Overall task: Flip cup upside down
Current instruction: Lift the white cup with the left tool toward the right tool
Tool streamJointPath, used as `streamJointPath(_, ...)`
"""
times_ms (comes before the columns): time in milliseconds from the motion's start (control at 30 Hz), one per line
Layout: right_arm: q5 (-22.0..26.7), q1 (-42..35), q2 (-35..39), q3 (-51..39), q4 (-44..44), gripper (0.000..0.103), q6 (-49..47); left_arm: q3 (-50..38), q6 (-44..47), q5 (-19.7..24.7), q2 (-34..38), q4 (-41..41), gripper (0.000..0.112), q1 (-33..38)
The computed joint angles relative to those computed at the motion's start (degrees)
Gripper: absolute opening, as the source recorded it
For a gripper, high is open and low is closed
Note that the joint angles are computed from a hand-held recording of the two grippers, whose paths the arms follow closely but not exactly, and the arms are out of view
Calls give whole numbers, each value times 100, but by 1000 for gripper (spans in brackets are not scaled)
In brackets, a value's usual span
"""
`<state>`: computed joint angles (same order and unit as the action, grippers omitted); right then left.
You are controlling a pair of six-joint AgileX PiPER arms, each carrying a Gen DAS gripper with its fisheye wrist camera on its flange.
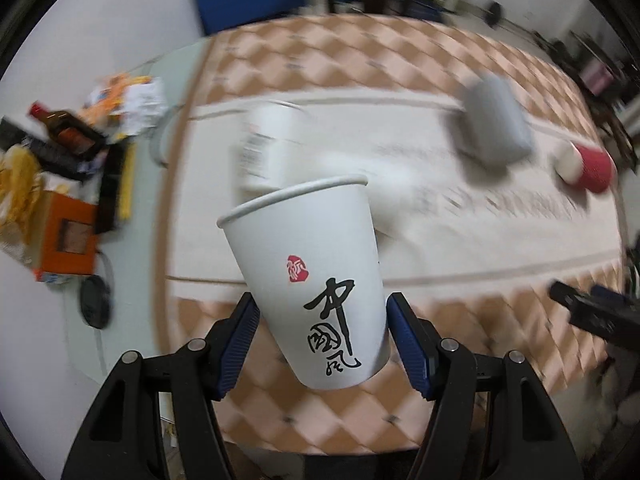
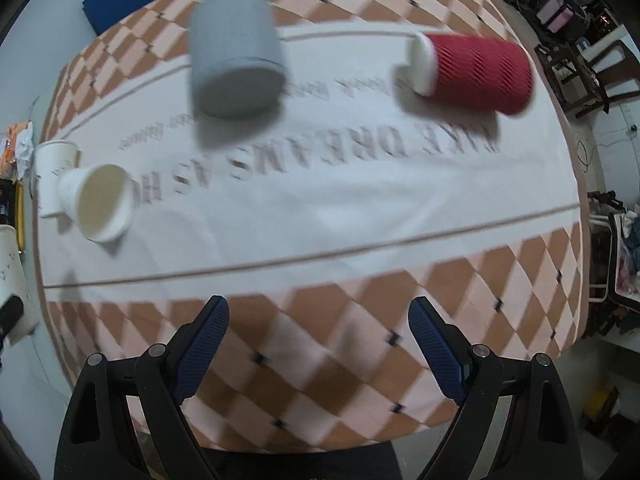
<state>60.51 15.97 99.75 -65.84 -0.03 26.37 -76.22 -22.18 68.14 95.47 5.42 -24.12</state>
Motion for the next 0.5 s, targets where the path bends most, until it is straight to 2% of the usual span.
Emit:
streamJointPath(100, -202, -409, -365, 629, -86, 92, -243, -54, -329, -108, 292, -256, 63, -815)
streamJointPath(233, -460, -922, -620, 1251, -323, 92, -570, -379, -489, -254, 896, -436, 63, -1493)
streamJointPath(500, -914, -1867, -655, 1863, -767, 92, -1102, -1162, -504, -233, 1966, -628, 63, -2031)
